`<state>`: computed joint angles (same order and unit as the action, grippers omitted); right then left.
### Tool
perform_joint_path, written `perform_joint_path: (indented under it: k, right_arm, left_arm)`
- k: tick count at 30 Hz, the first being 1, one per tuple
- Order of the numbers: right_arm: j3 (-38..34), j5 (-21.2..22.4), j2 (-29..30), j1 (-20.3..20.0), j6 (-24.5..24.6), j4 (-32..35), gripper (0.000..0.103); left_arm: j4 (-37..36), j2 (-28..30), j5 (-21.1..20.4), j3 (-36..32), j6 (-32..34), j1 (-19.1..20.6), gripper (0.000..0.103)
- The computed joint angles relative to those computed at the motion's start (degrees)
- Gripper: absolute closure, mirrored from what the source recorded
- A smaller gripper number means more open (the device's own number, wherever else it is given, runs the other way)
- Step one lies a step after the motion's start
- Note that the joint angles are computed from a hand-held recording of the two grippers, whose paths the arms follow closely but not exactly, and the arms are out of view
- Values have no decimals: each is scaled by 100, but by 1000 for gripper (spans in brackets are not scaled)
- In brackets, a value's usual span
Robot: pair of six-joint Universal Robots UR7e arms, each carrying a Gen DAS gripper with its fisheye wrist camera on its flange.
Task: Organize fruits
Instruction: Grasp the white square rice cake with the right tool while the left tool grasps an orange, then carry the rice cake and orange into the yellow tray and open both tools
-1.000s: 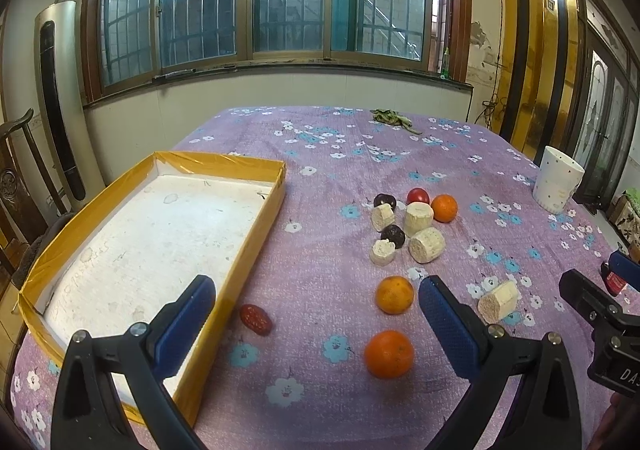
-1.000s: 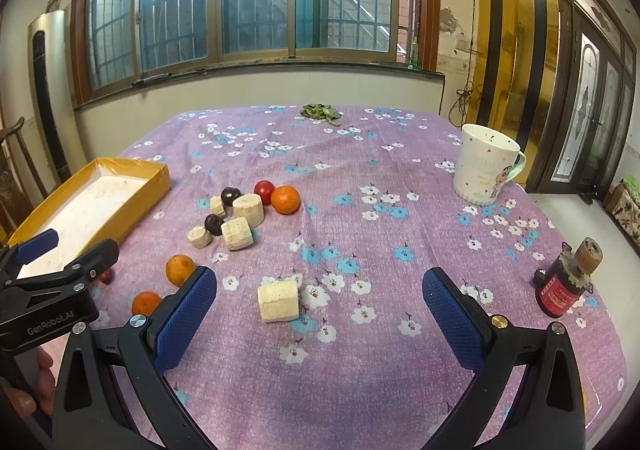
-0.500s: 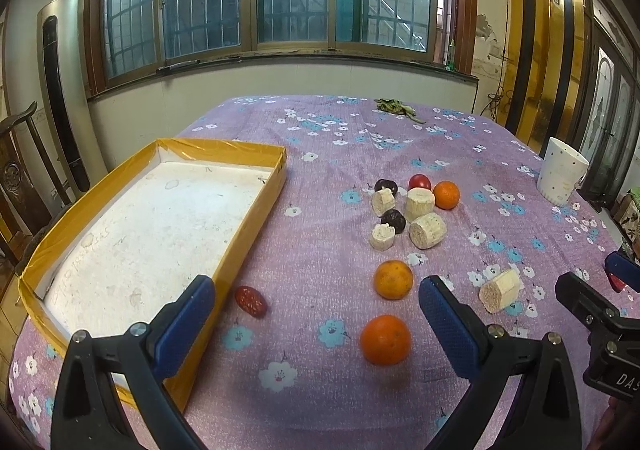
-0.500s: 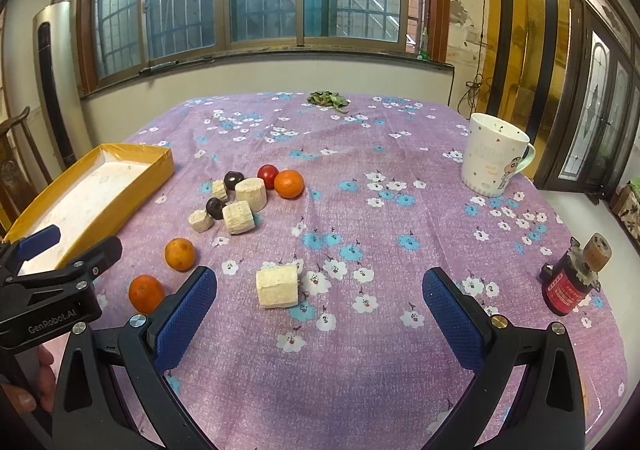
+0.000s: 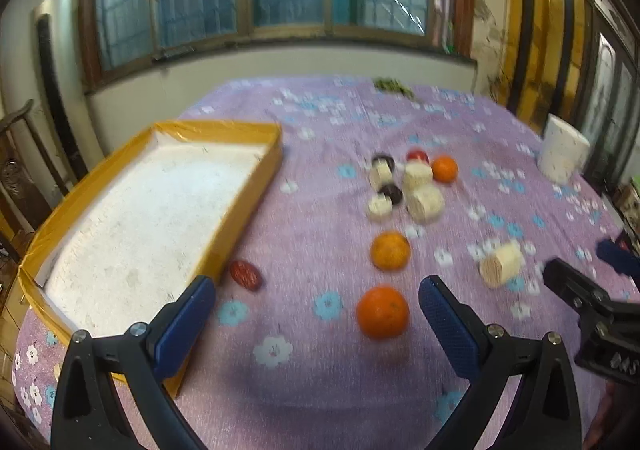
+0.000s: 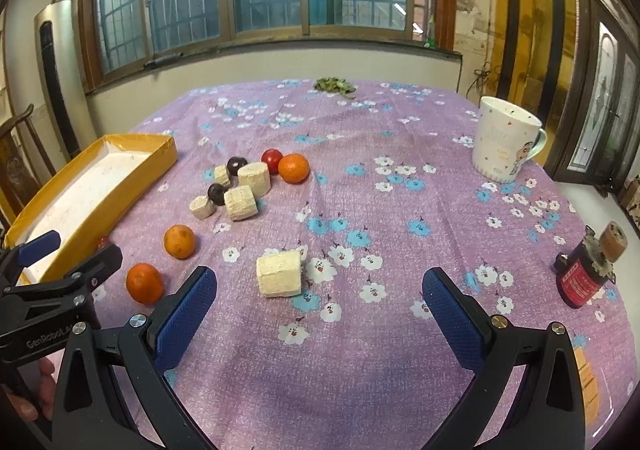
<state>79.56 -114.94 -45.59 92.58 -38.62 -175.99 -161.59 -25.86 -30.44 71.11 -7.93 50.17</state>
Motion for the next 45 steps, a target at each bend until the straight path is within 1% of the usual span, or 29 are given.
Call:
perform_joint_path:
  k: [1,4,5,9,11,13,14,15,16,17,18,19,20,21,22,24,25,26,27,28,29,30,33,38,45]
  right_arm:
    - [-60,-38,11,3,0,143,0]
    - [-305,-56,52,-6,49,738,0]
    - [-372,-65,76,-9,64,887,0]
    - [-801,-163,273,-26,250,1681,0]
    - [-933,-138,334,-36,346,1918,1]
    - [-1096,-107,424,-44,388,2156,3]
    - [-1163,-147,471,-39,394,2215,7]
    - [-1247,-159,520,-39,387,2336,14]
    - [-1313,-149,556,-43,370,2456,19]
    - [-1387,-161,600,-43,363,2580,33]
    - [-1481,-154,645,-50,366,2760,45]
    - [-1561,-153,688,-59,378,2909,53]
    - [-1560,-152,700,-53,297,2817,60]
    - [-1569,-112,699,-58,273,2833,64]
    - [-1588,-73,691,-71,323,2888,65]
    - [-1555,45,634,-105,434,2926,69]
    - [-1545,106,603,-126,511,2965,70]
    - [-1539,159,580,-140,568,2987,71]
    - [-1508,199,550,-151,607,2982,71]
    - [-1477,213,528,-152,622,2967,71]
    - [-1432,202,507,-145,604,2922,72]
    - [-1403,179,502,-134,557,2870,72]
    - [-1315,155,478,-109,455,2738,72]
    - [-1159,286,347,-101,556,2693,72]
    - [-1043,291,263,-4,576,2548,72]
  left_arm:
    - [408,-82,-126,3,-168,24,0]
    - [1934,-252,-455,-162,-755,112,0]
    - [2258,-256,-538,-246,-902,138,0]
    - [2678,-186,-776,-486,-1008,190,0]
    - [2958,-88,-748,-687,-1031,191,0]
    - [3137,-55,-871,-809,-1049,224,0]
    - [3262,-36,-944,-878,-1119,243,0]
    - [3378,-14,-992,-947,-1184,257,0]
    - [3491,12,-1036,-1035,-1231,277,0]
    - [3585,32,-1071,-1102,-1292,297,0]
    - [3647,53,-1111,-1165,-1342,314,0]
    - [3679,78,-1165,-1231,-1365,336,0]
    - [3703,106,-1203,-1296,-1380,354,0]
    - [3744,140,-1242,-1375,-1408,370,0]
    - [3787,173,-1269,-1447,-1428,384,1]
    - [3912,253,-1387,-1622,-1464,422,7]
    - [3842,278,-1339,-1633,-1386,416,9]
    - [3816,307,-1309,-1661,-1313,409,15]
    - [3783,344,-1216,-1688,-1208,393,24]
    - [3732,352,-1183,-1694,-1113,389,29]
    - [3596,353,-1197,-1672,-979,386,46]
    - [3457,341,-1270,-1649,-852,389,67]
    - [3391,313,-1594,-1696,-816,447,66]
    - [3256,138,-2075,-1537,-953,517,66]
    - [2997,-65,-2244,-1300,-832,475,66]
